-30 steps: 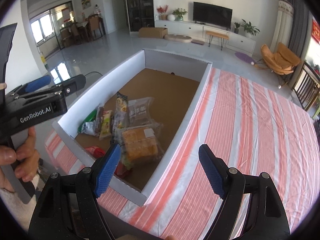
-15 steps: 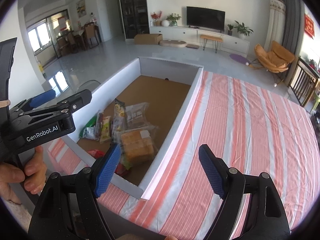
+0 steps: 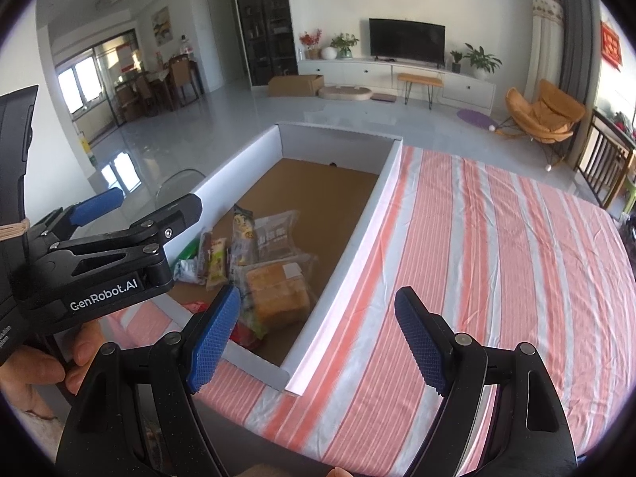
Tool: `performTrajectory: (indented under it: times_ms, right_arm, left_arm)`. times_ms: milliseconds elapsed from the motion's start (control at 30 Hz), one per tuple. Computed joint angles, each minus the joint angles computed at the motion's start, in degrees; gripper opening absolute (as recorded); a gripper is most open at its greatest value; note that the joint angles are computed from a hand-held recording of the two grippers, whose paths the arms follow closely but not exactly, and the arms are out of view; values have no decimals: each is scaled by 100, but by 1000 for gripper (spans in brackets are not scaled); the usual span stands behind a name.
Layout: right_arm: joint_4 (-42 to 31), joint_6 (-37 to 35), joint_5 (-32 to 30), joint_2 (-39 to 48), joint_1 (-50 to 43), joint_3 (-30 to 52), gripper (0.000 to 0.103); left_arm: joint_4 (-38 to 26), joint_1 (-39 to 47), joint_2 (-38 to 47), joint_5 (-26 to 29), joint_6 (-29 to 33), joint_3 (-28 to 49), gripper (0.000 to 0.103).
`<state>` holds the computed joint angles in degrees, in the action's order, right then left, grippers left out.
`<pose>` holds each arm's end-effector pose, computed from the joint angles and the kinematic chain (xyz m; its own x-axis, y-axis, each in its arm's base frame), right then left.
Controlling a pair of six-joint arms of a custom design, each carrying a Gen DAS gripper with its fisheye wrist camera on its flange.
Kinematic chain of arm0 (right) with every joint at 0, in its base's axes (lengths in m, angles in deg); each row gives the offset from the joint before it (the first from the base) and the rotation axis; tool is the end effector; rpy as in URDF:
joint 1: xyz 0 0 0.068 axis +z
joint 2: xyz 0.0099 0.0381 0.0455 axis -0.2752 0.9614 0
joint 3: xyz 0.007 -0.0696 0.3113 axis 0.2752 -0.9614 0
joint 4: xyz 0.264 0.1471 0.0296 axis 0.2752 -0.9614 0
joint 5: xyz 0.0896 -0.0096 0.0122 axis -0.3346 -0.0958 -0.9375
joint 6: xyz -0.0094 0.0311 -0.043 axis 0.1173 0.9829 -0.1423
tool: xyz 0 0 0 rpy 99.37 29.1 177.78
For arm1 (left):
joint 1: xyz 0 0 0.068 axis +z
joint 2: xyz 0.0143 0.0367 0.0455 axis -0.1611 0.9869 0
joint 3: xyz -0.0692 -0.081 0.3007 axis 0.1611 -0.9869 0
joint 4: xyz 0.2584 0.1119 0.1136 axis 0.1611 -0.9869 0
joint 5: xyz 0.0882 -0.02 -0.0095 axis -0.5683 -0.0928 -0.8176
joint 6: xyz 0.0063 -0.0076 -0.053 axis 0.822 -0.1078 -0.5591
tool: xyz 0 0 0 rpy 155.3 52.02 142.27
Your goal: Organize snacks
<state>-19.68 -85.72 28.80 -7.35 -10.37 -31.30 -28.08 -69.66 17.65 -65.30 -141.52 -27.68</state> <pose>0.2902 0.0500 0.2362 -0.4086 -0.5956 -0.6916 -0.8656 0.4931 0.0868 0.1605 -0.2261 0.2192 -0.4177 -0.4173 -0.8071 -0.6976 0.7165 -0.0094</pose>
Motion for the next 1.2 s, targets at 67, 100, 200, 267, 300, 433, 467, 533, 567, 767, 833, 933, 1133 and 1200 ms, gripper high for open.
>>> performTrajectory:
  times_ms: [67,100,200,267,300,433,467,533,567,767,833,933,1133,1200]
  right_arm:
    - [7,-7,-5,5,-3,0,83]
    - [19,13,4,-4,-2,-9,83]
    - [83,100,-45,17,-37,3,83]
    - [151,280,-36,71,-11,56,83]
    - [162,382,-47,119,11,105,83]
    - [363,775,81,197,235,171,83]
    - [483,845,164,169,321,127,83]
    - [829,951,357,40,478,-50,83]
    - [1028,996,461,-48,546,-169,83]
    - [1511,1042,776,-279,771,-521,83]
    - [1568,1018,829,-331,806,-567,83]
    - [1593,1009,848,-366,841,-576,83]
    - [1497,956,859,-369,910,-559,83]
    - [1482,944,854,-383,923,-577,83]
  left_arm:
    - [45,38,30,54,62,14,103]
    - [109,75,31,110,135,7,103]
    - [313,125,-65,269,236,-90,103]
    - [330,77,-160,311,96,-180,103]
    - [297,48,-201,330,6,-219,103]
    - [-86,-50,-257,409,-435,-311,103]
    - [-175,-67,-272,442,-540,-343,103]
    - [-165,-66,-375,512,-591,-467,103]
    - [-92,-56,-457,543,-566,-547,103]
    - [-25,-48,-593,646,-720,-762,103]
    - [-40,-91,-597,639,-817,-801,103]
    - [-148,-67,-609,665,-877,-816,103]
    - [-654,-9,-515,783,-1129,-719,103]
    - [-753,32,-461,832,-1128,-677,103]
